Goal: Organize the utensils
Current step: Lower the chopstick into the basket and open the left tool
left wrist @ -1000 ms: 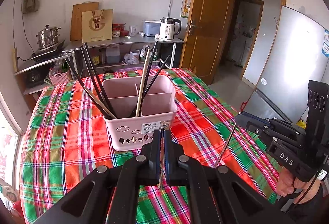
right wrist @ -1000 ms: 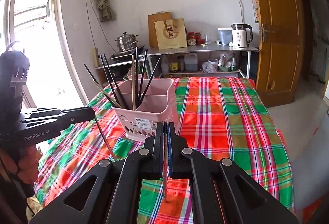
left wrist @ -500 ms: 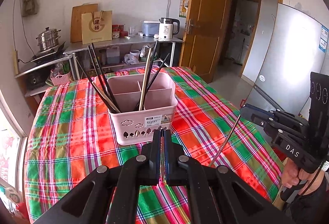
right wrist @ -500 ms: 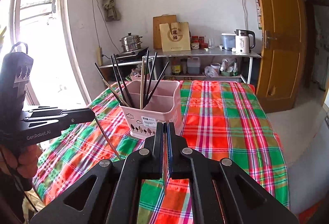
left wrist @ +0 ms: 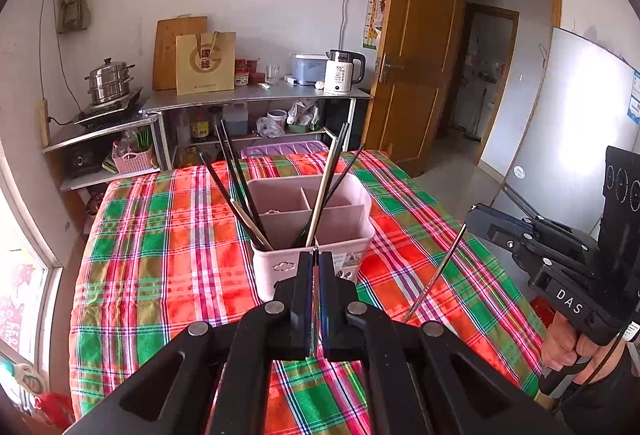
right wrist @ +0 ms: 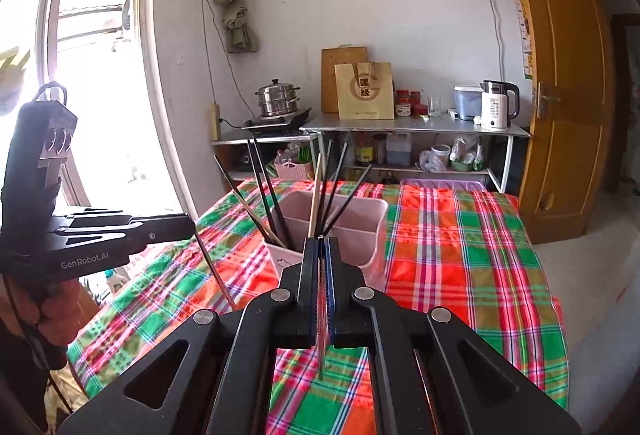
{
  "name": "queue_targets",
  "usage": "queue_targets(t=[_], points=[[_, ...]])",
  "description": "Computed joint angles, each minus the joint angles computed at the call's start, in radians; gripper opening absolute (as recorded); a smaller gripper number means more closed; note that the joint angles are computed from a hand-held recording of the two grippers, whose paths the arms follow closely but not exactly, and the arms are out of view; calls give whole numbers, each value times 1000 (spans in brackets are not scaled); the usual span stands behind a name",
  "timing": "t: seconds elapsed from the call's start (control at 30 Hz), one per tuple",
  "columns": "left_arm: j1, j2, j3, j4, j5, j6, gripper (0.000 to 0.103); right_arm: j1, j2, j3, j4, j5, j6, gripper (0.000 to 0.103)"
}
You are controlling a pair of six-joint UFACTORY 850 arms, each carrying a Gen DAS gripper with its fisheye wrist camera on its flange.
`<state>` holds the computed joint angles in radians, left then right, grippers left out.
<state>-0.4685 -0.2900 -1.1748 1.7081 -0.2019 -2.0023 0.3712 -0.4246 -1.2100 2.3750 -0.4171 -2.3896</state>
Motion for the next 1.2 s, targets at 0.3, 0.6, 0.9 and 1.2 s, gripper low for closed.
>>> queue_targets(t=[0.3, 0.6, 0.9, 1.2], points=[[41, 18, -72, -68, -4, 88, 2, 30, -41, -118, 29, -26, -22, 3], [66, -31, -188, -137, 1, 204, 2, 42, -106, -234, 65, -26, -32, 3], [110, -127, -276, -82, 61, 151, 2, 47, -196, -335, 64, -25, 3, 3], [138, -218, -332, -242, 107, 311, 2, 54, -265, -389, 42, 20, 21, 3]])
